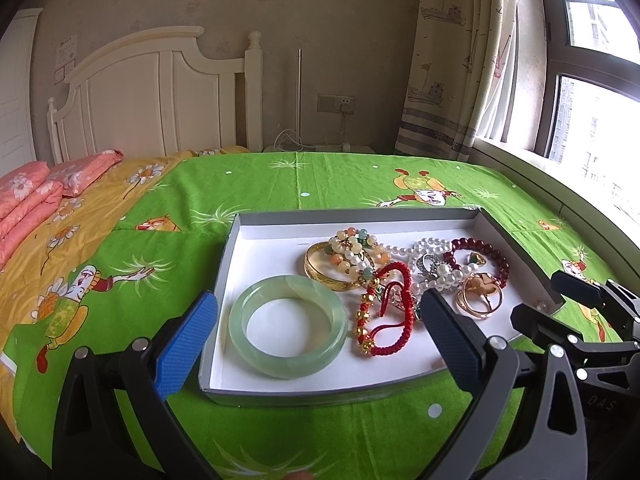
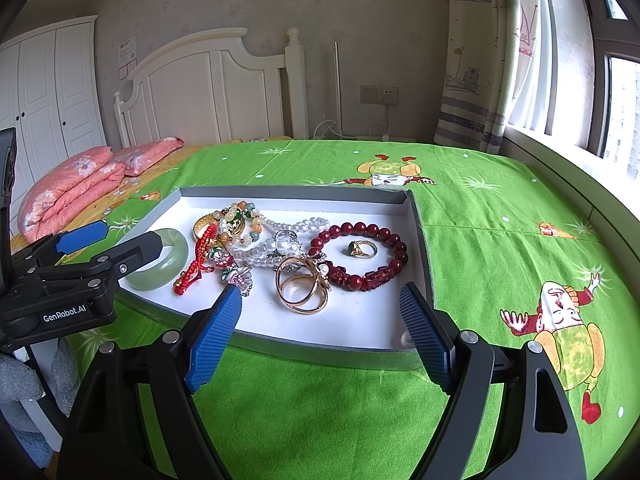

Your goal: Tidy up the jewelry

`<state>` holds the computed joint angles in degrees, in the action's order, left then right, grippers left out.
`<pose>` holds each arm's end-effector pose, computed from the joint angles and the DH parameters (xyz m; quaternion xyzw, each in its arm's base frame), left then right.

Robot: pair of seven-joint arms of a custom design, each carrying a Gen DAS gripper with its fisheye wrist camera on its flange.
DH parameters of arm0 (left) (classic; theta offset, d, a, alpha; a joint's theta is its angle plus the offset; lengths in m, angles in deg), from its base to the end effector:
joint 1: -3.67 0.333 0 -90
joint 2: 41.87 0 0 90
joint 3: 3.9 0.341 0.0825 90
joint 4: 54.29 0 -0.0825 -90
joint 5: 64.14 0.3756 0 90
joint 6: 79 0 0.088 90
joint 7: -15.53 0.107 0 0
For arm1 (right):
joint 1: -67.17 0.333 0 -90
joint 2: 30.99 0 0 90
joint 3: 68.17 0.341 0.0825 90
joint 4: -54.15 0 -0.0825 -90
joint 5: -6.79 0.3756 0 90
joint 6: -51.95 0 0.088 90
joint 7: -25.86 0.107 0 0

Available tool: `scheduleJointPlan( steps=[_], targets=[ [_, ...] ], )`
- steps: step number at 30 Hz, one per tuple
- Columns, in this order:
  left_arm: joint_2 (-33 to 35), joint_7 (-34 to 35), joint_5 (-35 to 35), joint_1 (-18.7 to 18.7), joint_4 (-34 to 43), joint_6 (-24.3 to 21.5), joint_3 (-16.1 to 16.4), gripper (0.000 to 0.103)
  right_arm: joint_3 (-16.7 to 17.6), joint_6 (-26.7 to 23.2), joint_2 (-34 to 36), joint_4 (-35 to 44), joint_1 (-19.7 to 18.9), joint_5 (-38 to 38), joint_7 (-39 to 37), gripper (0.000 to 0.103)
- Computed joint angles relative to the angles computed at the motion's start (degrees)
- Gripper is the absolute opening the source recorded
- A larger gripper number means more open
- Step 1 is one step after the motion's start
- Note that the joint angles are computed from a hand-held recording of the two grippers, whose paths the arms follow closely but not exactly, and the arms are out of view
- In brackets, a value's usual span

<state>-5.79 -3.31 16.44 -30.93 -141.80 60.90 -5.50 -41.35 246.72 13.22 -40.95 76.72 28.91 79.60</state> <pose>0.6015 -0.4332 0.3442 -0.6869 0.5374 -0.3182 0.3716 0.6621 0.3265 0.3236 -0.7635 0.4300 -0.2108 0.4333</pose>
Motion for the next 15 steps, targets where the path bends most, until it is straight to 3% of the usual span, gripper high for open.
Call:
scheduleJointPlan(
  steps=[3, 7, 10, 12, 14, 15],
  targets=[
    [-0.23, -0.46, 1.10, -1.39, -0.19, -2.80, 0.42, 0.100, 0.87, 0.25, 0.12, -0.19, -0.74, -0.46, -0.01, 0.078],
    [0.92, 5.66, -3.28, -3.02, 1.81, -10.62, -0.91, 0.100, 3.43, 1.84, 0.51, -1.26, -2.95, -2.66, 0.30, 0.079],
    [0.28, 7.02, -4.96, -2.51, 0.77, -9.16, -1.84, 0.100, 3.59, 1.87, 0.53, -1.38, -3.23, -3.59, 0.97, 0.079],
    [-0.54, 3.96, -5.20, -2.13, -0.98, -6.82, -1.96, 0.100, 4.47, 2.51, 0.66, -1.80, -4.05, -4.62, 1.39, 0.080],
    [-0.18, 2.24, -5.43, -3.80, -0.78, -11.14, -1.56, 0.100, 6.54, 3.41, 0.98, -2.76, -6.05, -6.61, 1.95, 0.081],
    [-0.29, 3.12, -5.91, -3.58, -0.97, -11.14, -1.97, 0.100, 7.54, 4.16, 0.91, -3.66, -7.11, -7.61, 2.43, 0.082]
  ],
)
